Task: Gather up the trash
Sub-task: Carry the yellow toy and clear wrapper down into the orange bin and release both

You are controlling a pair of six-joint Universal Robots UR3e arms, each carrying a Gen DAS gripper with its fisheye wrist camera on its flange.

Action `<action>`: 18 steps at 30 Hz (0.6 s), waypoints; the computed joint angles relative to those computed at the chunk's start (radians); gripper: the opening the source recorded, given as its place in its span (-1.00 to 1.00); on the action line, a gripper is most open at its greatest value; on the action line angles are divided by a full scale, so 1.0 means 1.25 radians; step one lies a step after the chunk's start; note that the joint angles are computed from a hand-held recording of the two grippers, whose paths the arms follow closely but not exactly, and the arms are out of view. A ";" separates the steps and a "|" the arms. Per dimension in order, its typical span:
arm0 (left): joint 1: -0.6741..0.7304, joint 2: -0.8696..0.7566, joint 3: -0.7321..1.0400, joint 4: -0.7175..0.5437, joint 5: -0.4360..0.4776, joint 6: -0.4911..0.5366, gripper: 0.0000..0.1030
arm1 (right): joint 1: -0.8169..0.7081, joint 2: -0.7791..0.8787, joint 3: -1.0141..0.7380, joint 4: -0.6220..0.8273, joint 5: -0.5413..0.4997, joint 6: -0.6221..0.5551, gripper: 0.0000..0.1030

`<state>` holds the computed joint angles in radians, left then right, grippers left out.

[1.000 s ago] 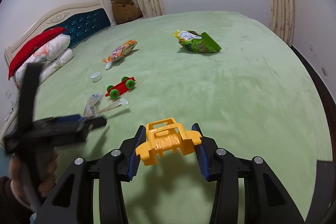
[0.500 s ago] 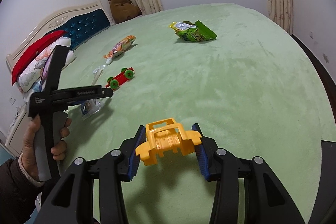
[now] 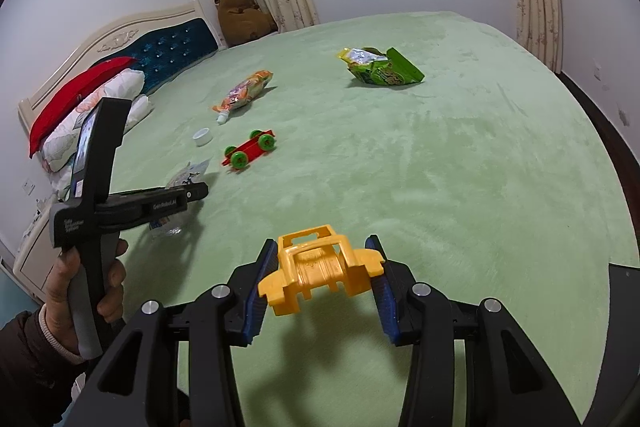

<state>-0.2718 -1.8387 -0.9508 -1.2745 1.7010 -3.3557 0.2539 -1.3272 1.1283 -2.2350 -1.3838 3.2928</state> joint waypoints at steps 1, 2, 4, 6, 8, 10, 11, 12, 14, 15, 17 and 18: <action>-0.005 0.011 -0.013 0.005 0.001 0.004 -0.66 | 0.003 -0.008 0.006 0.002 0.000 0.001 -0.13; -0.011 0.026 -0.030 0.012 0.002 0.011 -0.66 | 0.004 -0.015 0.013 0.003 0.000 0.002 -0.13; -0.028 0.055 -0.061 0.025 0.014 0.023 -0.67 | 0.011 -0.034 0.033 0.006 -0.005 0.004 -0.13; -0.042 0.081 -0.090 0.033 0.020 0.032 -0.67 | 0.019 -0.053 0.055 0.006 -0.014 0.008 -0.13; -0.057 0.114 -0.126 0.041 0.019 0.042 -0.67 | 0.026 -0.073 0.080 0.006 -0.018 0.015 -0.13; -0.070 0.148 -0.162 0.049 0.013 0.053 -0.67 | 0.033 -0.098 0.112 0.005 -0.016 0.024 -0.13; -0.076 0.162 -0.176 0.051 0.011 0.057 -0.67 | 0.038 -0.107 0.124 0.006 -0.017 0.026 -0.13; -0.085 0.182 -0.199 0.056 0.009 0.063 -0.67 | 0.046 -0.118 0.138 0.008 -0.021 0.029 -0.13; -0.098 0.205 -0.224 0.058 0.012 0.068 -0.67 | 0.063 -0.131 0.158 0.008 -0.033 0.033 -0.13; -0.106 0.221 -0.242 0.060 0.015 0.069 -0.67 | 0.070 -0.135 0.166 0.009 -0.037 0.036 -0.13; -0.109 0.249 -0.271 0.063 0.007 0.074 -0.68 | 0.080 -0.148 0.183 0.008 -0.039 0.042 -0.13; -0.110 0.265 -0.287 0.065 0.001 0.076 -0.68 | 0.088 -0.155 0.195 0.007 -0.039 0.048 -0.13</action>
<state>-0.4089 -1.5078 -1.3100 -1.1931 1.7019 -3.2601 0.3639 -1.5216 1.3716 -2.2257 -1.4324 3.3526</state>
